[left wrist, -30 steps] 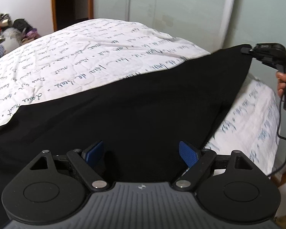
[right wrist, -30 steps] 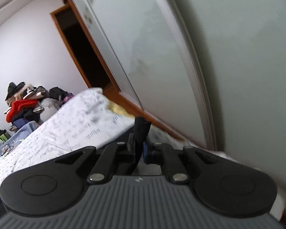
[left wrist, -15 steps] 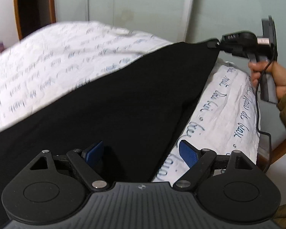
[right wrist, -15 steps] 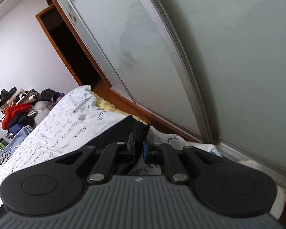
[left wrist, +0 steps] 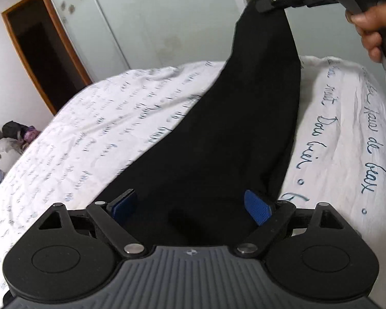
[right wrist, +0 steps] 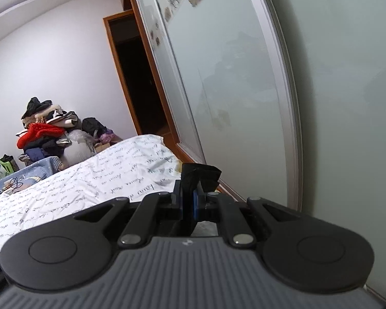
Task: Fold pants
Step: 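Grasp the folded edge of the black pants with the left gripper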
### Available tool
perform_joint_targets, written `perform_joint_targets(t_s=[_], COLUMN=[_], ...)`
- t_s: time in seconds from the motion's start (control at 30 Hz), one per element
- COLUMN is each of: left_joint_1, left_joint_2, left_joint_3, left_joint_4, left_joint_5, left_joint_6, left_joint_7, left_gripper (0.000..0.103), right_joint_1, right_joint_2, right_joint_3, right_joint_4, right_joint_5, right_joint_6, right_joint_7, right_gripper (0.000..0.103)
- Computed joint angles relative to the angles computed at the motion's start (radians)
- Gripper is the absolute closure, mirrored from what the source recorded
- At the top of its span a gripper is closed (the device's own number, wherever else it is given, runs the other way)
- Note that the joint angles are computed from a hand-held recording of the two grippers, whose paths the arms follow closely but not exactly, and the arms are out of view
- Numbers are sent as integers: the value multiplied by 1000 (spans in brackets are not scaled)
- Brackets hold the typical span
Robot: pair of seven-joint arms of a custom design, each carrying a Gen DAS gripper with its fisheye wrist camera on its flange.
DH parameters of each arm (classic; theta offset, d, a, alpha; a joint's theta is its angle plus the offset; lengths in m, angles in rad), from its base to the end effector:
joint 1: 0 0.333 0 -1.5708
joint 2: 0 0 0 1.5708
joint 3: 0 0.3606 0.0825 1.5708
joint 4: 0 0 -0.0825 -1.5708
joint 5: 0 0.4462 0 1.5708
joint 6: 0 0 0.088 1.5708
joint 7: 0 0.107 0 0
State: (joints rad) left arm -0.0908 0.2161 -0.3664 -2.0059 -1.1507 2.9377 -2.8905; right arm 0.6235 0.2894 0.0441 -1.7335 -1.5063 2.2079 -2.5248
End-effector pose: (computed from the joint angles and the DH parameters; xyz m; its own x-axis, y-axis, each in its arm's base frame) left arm 0.6365 -0.2345 0.4139 -0.8147 -0.4857 -0.3167 -0.1391 0.6939 -0.7065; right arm 0.6032 0.4288 0.4734 -0.3988 -0.8774 -0.2667 -0.1946 0.3652 -0.9103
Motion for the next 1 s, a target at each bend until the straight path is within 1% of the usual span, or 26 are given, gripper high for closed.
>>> perform_joint_targets(t_s=[0.03,0.07,0.17,0.2,0.27,0.33,0.4,0.47,0.53,0.57,0.6,0.63,0.67,0.73,0.83,0.9,0.97,1.0], left_joint_1=[2,0,8,20,53,91,121,131,132,135,143,158,169,185,191,188,184,182], left_joint_2=[-3,0,20,26,31,35,41,40,53,57,61,61,69,92,126,148,157,165], left_joint_3=[17,40,92,97,93,90,90,94,99,101,101,101,103,112,113,106,96,93], left_joint_4=[6,16,52,61,71,87,102,107,119,124,131,137,151,184,224,249,257,266], left_joint_5=[23,67,186,202,193,164,128,110,115,117,111,95,85,76,61,64,53,50], left_joint_6=[-22,-43,-84,-94,-124,-180,-229,-245,-243,-257,-284,-332,-386,-491,-593,-634,-645,-656], left_joint_7=[-59,-145,-402,-464,-552,-610,-638,-653,-683,-702,-720,-737,-762,-838,-954,-980,-986,-989], left_gripper=[12,12,12,12,12,12,12,12,12,12,12,12,12,12,11,11,11,10], right_joint_1=[4,10,29,39,58,80,104,120,112,107,104,106,111,131,169,202,229,236], right_joint_2=[4,6,40,59,98,146,200,266,327,361,392,419,434,438,416,400,392,397], right_joint_3=[2,4,9,10,5,-4,-10,-11,5,20,32,39,38,23,-22,-55,-85,-94], right_joint_4=[9,13,73,101,158,224,297,382,455,492,525,554,567,562,527,505,490,500], right_joint_5=[-5,-12,-17,-17,-12,6,30,65,130,178,223,263,289,317,321,312,306,315], right_joint_6=[-3,-3,1,6,30,61,88,135,229,262,277,277,275,276,283,283,289,290], right_joint_7=[-22,-40,-164,-222,-323,-426,-547,-659,-754,-816,-874,-921,-946,-952,-927,-926,-939,-966], right_gripper=[94,94,94,94,94,94,94,94,95,95,95,95,94,94,94,94,94,94])
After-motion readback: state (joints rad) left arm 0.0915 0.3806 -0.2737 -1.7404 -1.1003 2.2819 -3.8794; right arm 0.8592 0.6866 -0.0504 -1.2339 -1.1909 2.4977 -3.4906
